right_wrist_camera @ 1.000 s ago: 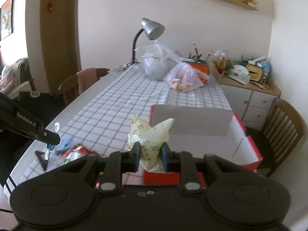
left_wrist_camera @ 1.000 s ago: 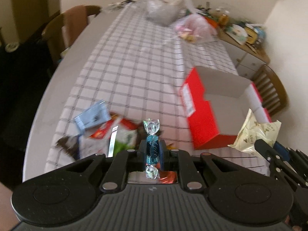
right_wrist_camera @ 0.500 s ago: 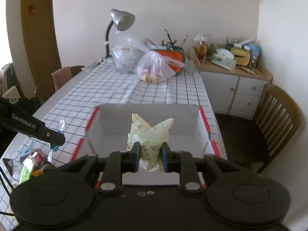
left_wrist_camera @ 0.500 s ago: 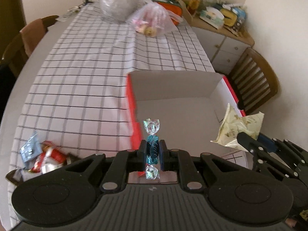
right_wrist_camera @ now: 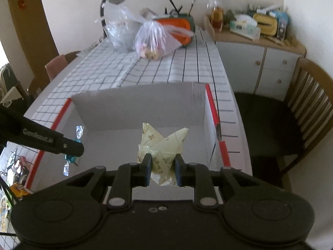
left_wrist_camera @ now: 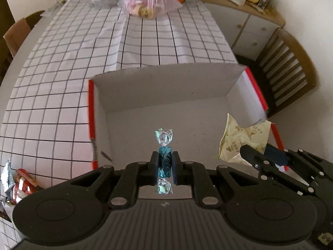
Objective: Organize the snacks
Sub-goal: 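Carry both held snacks into the red box and release them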
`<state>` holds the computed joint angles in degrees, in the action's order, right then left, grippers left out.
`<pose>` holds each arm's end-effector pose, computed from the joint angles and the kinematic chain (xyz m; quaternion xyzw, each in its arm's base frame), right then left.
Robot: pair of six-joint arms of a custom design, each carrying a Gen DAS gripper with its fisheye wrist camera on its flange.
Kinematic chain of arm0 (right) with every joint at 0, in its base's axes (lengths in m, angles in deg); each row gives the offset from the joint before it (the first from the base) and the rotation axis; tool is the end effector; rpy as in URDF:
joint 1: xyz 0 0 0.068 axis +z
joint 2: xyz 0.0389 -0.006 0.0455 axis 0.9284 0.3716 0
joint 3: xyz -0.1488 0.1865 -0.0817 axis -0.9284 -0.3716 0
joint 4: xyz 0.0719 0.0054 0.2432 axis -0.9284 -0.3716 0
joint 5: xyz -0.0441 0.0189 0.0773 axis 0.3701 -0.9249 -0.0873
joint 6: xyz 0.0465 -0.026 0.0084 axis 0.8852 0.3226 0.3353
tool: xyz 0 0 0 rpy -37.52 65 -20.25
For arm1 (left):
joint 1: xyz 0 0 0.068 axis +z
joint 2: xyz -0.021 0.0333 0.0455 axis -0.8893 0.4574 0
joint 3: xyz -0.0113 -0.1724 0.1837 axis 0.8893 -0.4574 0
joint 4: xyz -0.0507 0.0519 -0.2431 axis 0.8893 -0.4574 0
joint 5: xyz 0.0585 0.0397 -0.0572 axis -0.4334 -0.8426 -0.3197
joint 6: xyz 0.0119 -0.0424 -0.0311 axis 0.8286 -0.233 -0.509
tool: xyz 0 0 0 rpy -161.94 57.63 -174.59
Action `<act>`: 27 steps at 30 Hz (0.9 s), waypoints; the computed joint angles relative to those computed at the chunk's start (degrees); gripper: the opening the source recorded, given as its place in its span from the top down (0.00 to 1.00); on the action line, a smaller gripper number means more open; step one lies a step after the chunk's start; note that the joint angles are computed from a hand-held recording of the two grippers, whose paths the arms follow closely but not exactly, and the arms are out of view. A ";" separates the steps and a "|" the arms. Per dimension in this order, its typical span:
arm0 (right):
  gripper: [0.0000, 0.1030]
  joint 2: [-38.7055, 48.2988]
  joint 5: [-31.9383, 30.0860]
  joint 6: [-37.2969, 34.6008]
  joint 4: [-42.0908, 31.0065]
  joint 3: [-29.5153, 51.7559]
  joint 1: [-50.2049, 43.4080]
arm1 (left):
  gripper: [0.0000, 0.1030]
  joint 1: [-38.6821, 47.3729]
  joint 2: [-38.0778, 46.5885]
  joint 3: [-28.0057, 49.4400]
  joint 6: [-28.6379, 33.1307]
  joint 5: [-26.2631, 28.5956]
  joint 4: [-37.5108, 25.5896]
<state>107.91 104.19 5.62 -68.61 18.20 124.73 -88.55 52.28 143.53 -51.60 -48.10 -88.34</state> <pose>0.1741 0.2273 0.2363 0.1889 0.9285 0.0068 0.3197 0.3136 -0.1577 0.2780 0.2784 0.9388 -0.1121 0.1693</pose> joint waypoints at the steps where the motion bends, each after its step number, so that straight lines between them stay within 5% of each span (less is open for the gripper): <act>1: 0.80 -0.07 -0.93 -0.89 1.07 -0.64 -0.72 | 0.88 -0.29 1.17 0.54 -0.33 -0.40 0.11; 12: 0.80 2.67 -9.75 -10.21 9.25 -3.47 -5.59 | 0.88 -3.70 12.00 5.77 -1.84 -4.62 -0.28; 27: 0.70 2.05 -12.90 -11.21 11.34 -5.69 -7.02 | 0.88 -5.03 19.02 12.78 -4.00 -4.48 -5.43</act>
